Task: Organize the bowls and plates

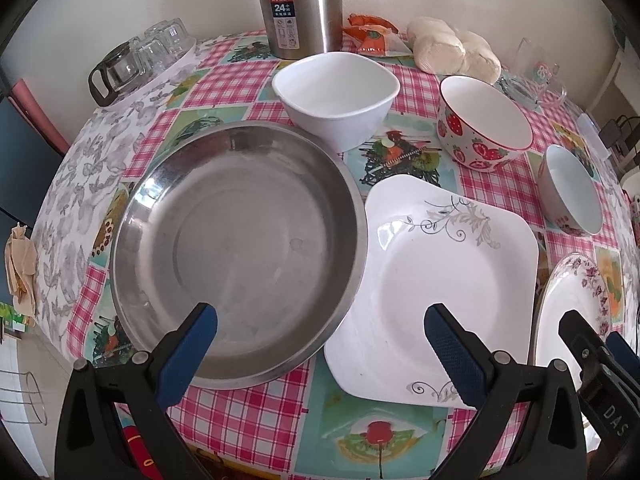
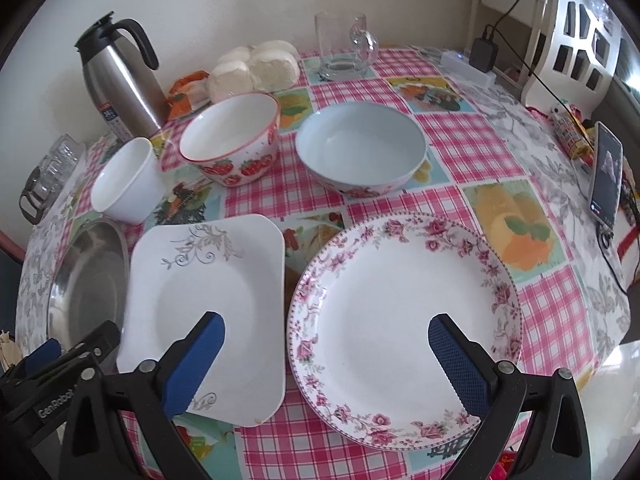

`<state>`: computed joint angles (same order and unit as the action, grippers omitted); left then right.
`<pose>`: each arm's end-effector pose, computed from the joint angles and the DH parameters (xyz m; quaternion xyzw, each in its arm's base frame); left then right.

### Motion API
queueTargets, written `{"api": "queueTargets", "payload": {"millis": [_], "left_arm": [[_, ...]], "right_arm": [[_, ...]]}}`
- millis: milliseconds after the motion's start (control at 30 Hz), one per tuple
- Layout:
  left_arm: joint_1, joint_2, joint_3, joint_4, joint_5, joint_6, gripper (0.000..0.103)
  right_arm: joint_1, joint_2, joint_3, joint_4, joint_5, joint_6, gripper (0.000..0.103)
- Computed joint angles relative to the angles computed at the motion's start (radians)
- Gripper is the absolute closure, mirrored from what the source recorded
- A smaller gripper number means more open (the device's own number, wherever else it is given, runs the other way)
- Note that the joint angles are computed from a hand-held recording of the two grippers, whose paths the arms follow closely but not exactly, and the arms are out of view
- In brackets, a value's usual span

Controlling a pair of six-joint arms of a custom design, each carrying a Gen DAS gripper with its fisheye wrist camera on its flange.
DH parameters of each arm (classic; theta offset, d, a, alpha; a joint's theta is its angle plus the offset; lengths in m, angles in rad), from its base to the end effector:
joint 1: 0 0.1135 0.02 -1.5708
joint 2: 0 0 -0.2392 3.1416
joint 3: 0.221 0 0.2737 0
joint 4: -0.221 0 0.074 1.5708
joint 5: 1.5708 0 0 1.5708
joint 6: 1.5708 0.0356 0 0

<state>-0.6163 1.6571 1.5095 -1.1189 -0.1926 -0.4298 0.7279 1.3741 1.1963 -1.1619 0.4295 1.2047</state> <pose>0.2865 -0.1946 0.2679 0.0771 0.9809 0.0070 0.1782 0.2122 0.1693 0.2564 0.2531 0.9373 -0.0276 0.2382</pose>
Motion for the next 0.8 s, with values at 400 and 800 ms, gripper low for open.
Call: {"api": "queueTargets", "payload": {"millis": [400,800], "left_arm": [[0.000,-0.003,-0.007,0.002,0.003,0.001,0.000],[-0.005,-0.004,-0.010,0.003,0.001,-0.005,0.000]], "right_arm": [[0.008,0.015,0.014,-0.018,0.018,-0.004,0.000],[0.013,0.018,0.020,-0.023,0.027,-0.012,0.000]]}}
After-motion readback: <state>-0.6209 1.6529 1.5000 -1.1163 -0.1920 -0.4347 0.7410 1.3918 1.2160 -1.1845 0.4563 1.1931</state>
